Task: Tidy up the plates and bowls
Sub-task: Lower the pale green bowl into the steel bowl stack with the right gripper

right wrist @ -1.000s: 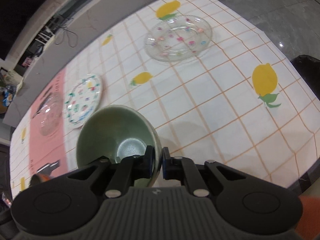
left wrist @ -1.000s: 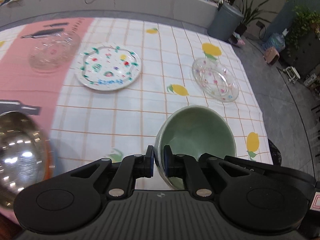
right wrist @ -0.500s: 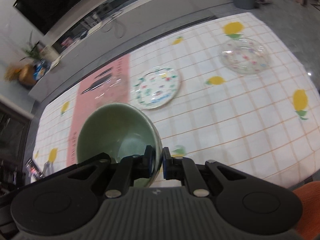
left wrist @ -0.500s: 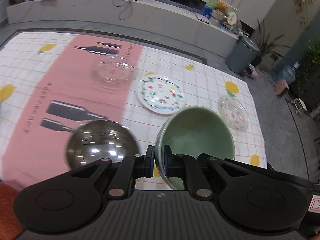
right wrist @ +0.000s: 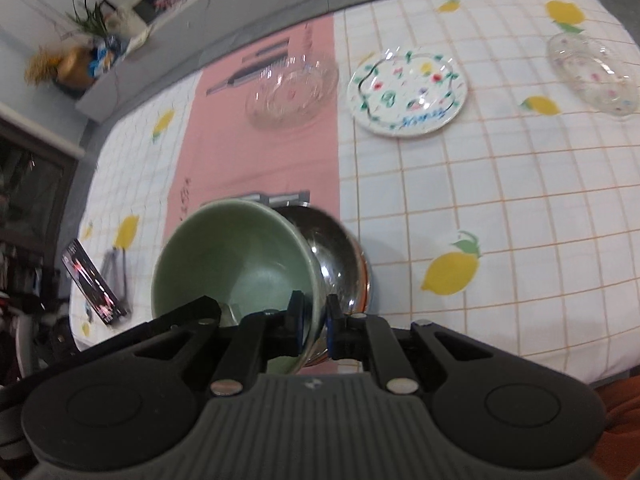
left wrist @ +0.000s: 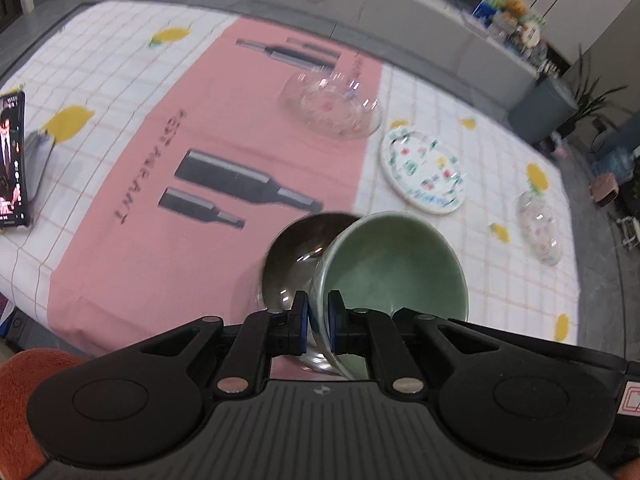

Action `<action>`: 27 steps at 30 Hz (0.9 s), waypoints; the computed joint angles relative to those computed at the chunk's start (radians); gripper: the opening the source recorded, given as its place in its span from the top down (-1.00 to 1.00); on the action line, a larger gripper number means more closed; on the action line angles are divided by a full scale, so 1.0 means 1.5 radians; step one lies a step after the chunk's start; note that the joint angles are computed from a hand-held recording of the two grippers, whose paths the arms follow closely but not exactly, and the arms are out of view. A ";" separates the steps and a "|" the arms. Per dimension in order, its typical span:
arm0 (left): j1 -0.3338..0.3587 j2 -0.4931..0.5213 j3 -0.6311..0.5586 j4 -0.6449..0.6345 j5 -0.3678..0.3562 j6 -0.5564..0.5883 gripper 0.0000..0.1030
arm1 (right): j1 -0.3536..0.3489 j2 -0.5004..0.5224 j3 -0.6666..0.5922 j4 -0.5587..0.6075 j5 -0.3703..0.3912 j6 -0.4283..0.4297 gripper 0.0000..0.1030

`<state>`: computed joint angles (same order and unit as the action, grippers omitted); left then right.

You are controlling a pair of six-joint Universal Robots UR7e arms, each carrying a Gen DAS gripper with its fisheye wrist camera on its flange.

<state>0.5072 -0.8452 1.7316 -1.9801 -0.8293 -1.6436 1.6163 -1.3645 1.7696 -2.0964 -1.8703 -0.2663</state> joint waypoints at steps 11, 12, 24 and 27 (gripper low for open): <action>0.039 0.016 -0.014 0.011 -0.032 0.040 0.80 | 0.002 0.061 -0.012 -0.011 -0.043 -0.008 0.85; 0.042 0.017 -0.015 0.011 -0.035 0.041 0.80 | 0.002 0.064 -0.012 -0.014 -0.045 -0.012 0.85; 0.064 0.015 -0.017 0.010 -0.060 0.058 0.76 | 0.013 0.102 -0.036 0.014 -0.084 -0.024 0.82; 0.066 0.010 -0.011 -0.004 -0.064 0.063 0.74 | 0.015 0.106 -0.041 0.019 -0.087 -0.025 0.80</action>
<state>0.6063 -0.8296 1.7154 -1.9856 -0.9259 -1.5498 1.6384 -1.2052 1.7076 -2.0674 -2.0009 -0.3035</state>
